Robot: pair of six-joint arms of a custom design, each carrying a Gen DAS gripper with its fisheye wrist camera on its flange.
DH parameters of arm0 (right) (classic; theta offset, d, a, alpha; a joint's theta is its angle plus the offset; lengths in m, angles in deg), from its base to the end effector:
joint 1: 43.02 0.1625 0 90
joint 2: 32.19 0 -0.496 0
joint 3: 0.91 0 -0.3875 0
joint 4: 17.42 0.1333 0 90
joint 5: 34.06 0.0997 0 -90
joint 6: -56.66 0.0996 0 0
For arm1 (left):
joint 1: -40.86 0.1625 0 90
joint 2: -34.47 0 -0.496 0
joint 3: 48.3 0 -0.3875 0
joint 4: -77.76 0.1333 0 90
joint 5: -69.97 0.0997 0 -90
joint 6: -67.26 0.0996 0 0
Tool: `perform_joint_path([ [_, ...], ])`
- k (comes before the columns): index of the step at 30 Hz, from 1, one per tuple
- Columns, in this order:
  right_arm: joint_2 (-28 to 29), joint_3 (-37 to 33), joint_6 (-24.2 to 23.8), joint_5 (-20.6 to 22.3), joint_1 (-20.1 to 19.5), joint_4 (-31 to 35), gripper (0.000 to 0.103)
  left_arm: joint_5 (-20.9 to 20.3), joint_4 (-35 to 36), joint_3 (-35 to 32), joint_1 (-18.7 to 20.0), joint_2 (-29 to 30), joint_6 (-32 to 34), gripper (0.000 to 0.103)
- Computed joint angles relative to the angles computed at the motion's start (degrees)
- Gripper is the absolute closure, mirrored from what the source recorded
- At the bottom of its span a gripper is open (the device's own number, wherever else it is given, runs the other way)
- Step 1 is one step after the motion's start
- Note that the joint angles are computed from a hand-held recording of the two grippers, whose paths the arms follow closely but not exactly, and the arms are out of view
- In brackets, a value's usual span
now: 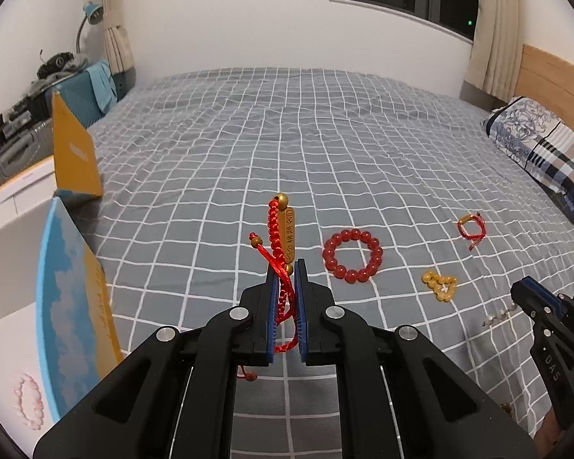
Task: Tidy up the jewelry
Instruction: 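Carry the red string bracelet and pearl pendant into the white box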
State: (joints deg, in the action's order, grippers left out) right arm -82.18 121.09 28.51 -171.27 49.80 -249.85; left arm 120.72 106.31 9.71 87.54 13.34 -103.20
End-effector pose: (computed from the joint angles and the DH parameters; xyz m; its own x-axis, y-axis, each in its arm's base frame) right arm 0.0865 -0.5321 0.2451 -0.6204 0.4215 0.6613 -0.3507 0.6052 -0.7147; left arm -0.3470 -0.6542 -0.0029 -0.6302 0.4448 -0.6364 0.7386 0.5962 -0.3147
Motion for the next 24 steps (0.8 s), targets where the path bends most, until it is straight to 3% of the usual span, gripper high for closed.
perform_joint_path([
  [11,-0.3,-1.1,3.0,-0.3,-0.1,3.4,0.092,-1.9,2.1,-1.1,-0.2,0.1,-1.4,0.095],
  [18,-1.0,-2.7,4.7,-2.3,2.9,6.3,0.092,-3.4,2.9,1.3,-1.8,-3.2,-1.5,0.095],
  [24,-0.2,-5.3,4.1,-5.4,7.7,7.4,0.092,-4.8,6.0,2.6,-1.7,-7.3,-4.5,0.095],
])
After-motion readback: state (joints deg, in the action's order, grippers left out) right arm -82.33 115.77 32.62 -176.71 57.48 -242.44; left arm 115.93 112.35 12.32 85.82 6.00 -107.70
